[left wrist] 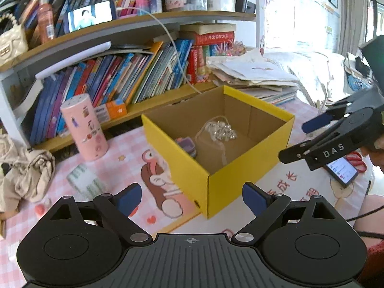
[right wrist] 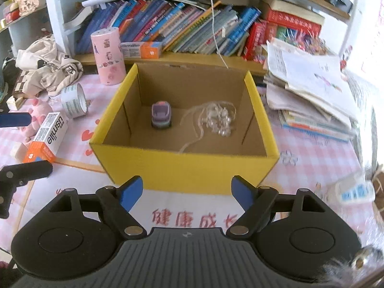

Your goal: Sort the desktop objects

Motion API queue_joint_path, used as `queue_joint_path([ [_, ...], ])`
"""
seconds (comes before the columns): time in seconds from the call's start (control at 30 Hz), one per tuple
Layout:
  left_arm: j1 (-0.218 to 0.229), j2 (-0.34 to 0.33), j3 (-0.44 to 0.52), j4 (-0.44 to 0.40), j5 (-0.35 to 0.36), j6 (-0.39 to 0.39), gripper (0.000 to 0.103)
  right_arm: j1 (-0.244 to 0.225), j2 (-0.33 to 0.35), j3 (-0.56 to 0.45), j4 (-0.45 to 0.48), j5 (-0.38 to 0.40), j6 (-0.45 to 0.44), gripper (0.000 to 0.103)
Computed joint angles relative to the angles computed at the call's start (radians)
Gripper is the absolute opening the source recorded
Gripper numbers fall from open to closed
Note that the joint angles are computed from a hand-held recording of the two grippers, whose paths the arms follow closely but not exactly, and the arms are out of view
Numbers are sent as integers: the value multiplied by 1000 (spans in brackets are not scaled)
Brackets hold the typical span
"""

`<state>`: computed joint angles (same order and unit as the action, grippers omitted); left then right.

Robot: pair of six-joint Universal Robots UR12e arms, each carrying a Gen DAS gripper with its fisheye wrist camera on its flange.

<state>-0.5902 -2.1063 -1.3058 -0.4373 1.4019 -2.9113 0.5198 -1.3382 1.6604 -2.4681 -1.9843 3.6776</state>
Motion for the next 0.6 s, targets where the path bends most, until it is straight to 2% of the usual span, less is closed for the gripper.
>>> queue_joint_path([
  [0.33, 11, 33, -74, 20, 46, 1, 93, 42, 18, 2, 59, -29, 160, 84],
  [0.6, 20, 56, -123, 7, 78, -9, 93, 64, 39, -4, 95, -12, 252, 85],
])
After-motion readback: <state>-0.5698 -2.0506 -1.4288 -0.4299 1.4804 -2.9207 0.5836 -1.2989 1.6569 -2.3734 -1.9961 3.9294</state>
